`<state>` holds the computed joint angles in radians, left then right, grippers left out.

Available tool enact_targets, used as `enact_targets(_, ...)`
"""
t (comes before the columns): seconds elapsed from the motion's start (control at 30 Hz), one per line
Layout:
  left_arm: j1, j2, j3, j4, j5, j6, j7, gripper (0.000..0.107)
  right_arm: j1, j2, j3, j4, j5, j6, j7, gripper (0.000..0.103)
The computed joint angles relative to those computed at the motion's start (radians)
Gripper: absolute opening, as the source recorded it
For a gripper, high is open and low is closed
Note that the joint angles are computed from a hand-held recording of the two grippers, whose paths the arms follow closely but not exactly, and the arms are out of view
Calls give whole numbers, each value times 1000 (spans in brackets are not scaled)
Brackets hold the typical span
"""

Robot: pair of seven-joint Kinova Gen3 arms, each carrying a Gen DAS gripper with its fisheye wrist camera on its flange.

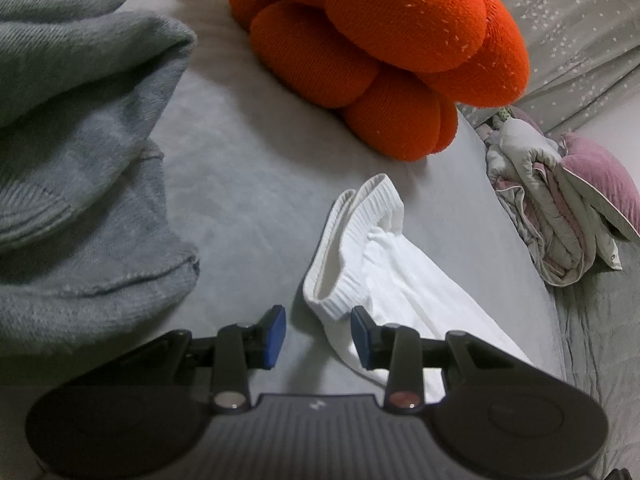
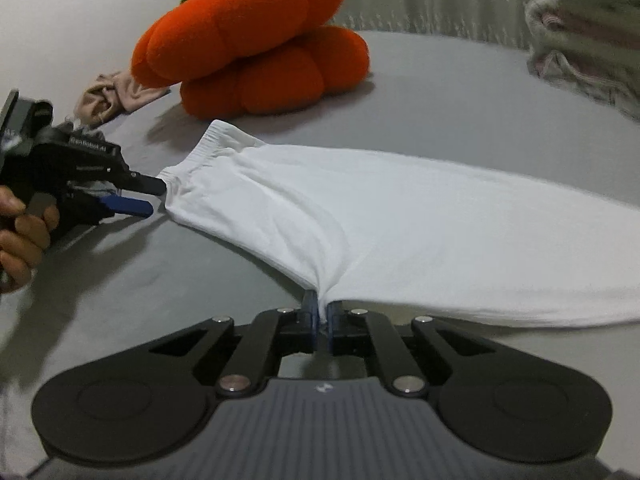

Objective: Fold clothes
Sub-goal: 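Tug the pinched edge again with the right gripper to stretch the garment taut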

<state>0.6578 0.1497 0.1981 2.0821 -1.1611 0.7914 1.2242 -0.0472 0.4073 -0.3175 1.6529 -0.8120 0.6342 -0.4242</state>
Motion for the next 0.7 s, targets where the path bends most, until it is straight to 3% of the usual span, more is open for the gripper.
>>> enact_targets(0.23, -3, 1, 1, -13, 34, 16, -45, 26, 36, 31, 16, -40, -39, 109, -51, 4)
enact_targets(0.37, -1, 7, -2, -21, 45, 25, -64, 24, 13, 24, 33, -29, -19, 92, -75, 5)
enact_targets(0.47, 1, 8, -5, -22, 47, 26, -65, 23, 30, 21, 15, -7, -61, 75, -53, 12)
enact_targets(0.57, 2, 9, -7, -23, 48, 27, -66, 23, 43, 25, 6, 6, -97, 69, -28, 13)
enact_targets(0.7, 2, 9, -8, -22, 47, 24, -67, 23, 22, 23, 27, -6, -71, 78, -46, 13)
